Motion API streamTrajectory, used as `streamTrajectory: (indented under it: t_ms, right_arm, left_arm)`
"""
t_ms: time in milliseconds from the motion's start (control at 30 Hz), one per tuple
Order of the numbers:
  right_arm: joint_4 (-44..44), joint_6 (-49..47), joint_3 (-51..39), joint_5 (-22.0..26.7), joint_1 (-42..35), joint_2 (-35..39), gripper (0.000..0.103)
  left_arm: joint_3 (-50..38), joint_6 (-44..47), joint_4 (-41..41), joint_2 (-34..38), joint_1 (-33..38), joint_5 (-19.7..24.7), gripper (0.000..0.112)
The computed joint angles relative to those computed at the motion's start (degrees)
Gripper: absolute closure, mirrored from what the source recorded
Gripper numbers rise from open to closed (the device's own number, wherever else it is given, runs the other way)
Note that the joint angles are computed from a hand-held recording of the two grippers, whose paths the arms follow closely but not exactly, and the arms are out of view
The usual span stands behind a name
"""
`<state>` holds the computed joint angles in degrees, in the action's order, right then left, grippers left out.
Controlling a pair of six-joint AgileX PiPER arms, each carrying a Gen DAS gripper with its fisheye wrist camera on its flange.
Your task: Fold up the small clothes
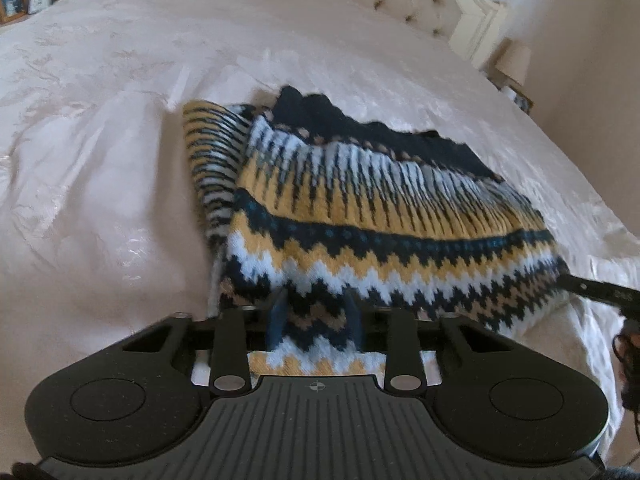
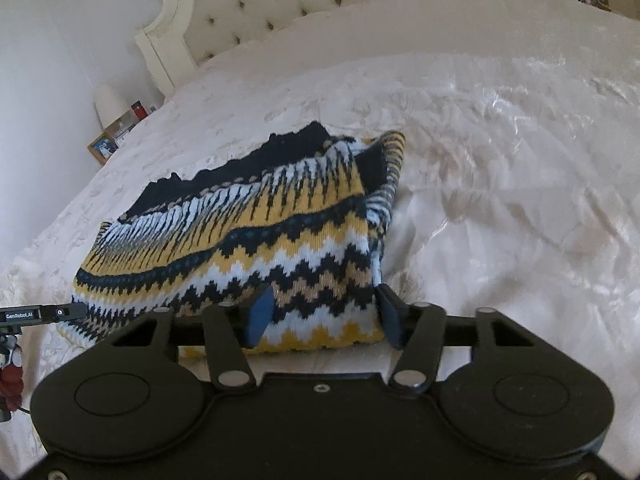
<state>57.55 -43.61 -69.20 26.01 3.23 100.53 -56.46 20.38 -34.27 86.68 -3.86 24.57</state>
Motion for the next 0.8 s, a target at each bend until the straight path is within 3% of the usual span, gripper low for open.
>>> streamTrajectory:
  t_ms: [33, 100, 300, 400, 500, 667, 700, 733, 800]
  right_arm:
    - [-0.85, 0.66, -0.31, 0.06, 0.23, 0.19, 0.064]
    - [-7.83, 7.11, -2.10, 0.16, 1.19, 0.62, 0.091]
    - [-17.06, 14.14, -3.43, 0.43, 1.21, -2.50, 0.093]
    - [-16.90, 14.88, -4.14, 2.81, -0.42, -1.57, 0.094]
    - [-15.53, 14.43, -3.61, 2.98, -0.57, -0.11, 0.093]
    - [-2.95, 7.76, -1.10, 3.68, -3.02, 0.45, 0.078]
    - [0.47, 5.19, -0.40, 4.23, -3.77, 0.41, 0.067]
    - [2.59, 3.77, 0.39, 4.14, -4.17, 0.15, 0.046]
    - [5.99, 1.17, 2.49, 2.92, -4.48, -0.71, 0.018]
  left_arm:
    - [-0.66, -2.31, 2.62, 0.25, -0.43, 0.60, 0.112]
    - [-2.04, -6.71, 7.47, 0.14, -1.04, 1.73, 0.112]
    - [-3.83, -12.71, 15.63, -2.52, 0.57, 4.87, 0.112]
    - [-3.93, -14.31, 18.14, -0.71, 1.12, 6.23, 0.112]
    - [-1.65, -11.69, 13.18, -1.05, 2.16, 4.44, 0.110]
    - [0.70, -7.31, 5.22, -0.47, 4.03, 2.21, 0.110]
    - [1.45, -6.43, 3.37, -0.54, 4.33, 1.43, 0.110]
    - [2.12, -6.03, 2.10, -0.63, 4.33, 0.57, 0.110]
    - [3.55, -5.71, 0.49, -1.03, 3.97, -1.53, 0.110]
